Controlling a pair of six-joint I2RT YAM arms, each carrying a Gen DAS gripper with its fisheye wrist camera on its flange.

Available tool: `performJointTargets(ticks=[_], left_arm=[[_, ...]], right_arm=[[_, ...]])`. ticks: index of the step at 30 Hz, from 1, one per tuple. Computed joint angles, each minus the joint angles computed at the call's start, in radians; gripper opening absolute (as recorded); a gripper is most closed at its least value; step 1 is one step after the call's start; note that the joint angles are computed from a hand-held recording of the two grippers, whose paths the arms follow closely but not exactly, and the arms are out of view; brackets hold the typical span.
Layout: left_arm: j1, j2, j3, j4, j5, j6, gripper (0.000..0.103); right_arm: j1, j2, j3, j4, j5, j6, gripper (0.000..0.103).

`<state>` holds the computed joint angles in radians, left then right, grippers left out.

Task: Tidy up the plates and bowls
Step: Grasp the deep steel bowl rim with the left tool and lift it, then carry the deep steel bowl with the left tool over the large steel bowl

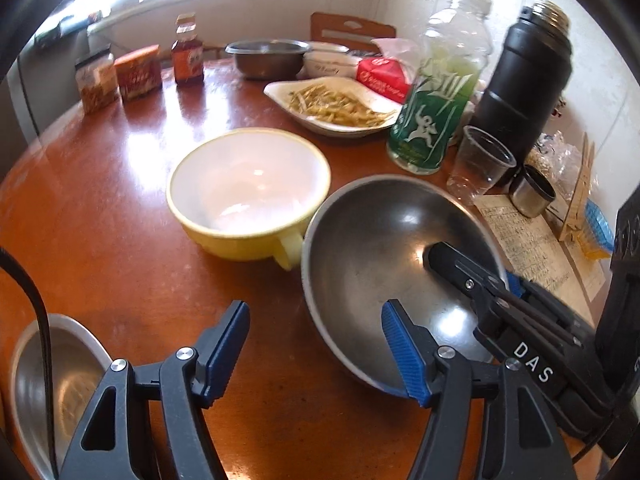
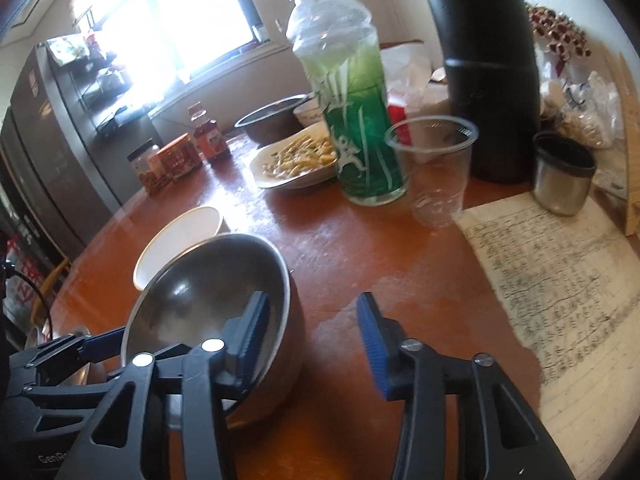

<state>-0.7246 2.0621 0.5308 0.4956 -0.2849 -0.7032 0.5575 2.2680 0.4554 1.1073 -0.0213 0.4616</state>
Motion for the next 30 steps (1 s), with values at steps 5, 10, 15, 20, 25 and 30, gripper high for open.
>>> performJointTargets(ticks=[5,10,15,20,25,30], left_arm=[[0.039,0.034,-0.014,0.084,0.079,0.006,0.047],[0.011,-0.003,-0.035,0.089,0.048,0.008,0.036],[0.019,-0.059,-0.073,0.084,0.050,0.005,0.037],[0.035,-0.114,-0.129,0.101,0.065,-0.002,0.037],[0.035,-0.206,-0.202,0.104,0.045,-0.006,0.037],[0.022,-0.327,-0.273,0.070,0.009,-0.008,0.037]], right_arm=[[0.029,0.013,0.009,0.016,-0.008,0.007,0.022],[0.040,-0.010,0.005,-0.003,-0.013,0.017,0.022],[0.045,-0.040,0.003,-0.033,-0.035,0.034,0.022],[0.070,-0.089,-0.005,-0.055,-0.030,0.049,0.023],[0.094,-0.134,-0.011,-0.067,-0.047,0.081,0.023],[0.138,-0.191,-0.025,-0.080,-0.034,0.098,0.023]])
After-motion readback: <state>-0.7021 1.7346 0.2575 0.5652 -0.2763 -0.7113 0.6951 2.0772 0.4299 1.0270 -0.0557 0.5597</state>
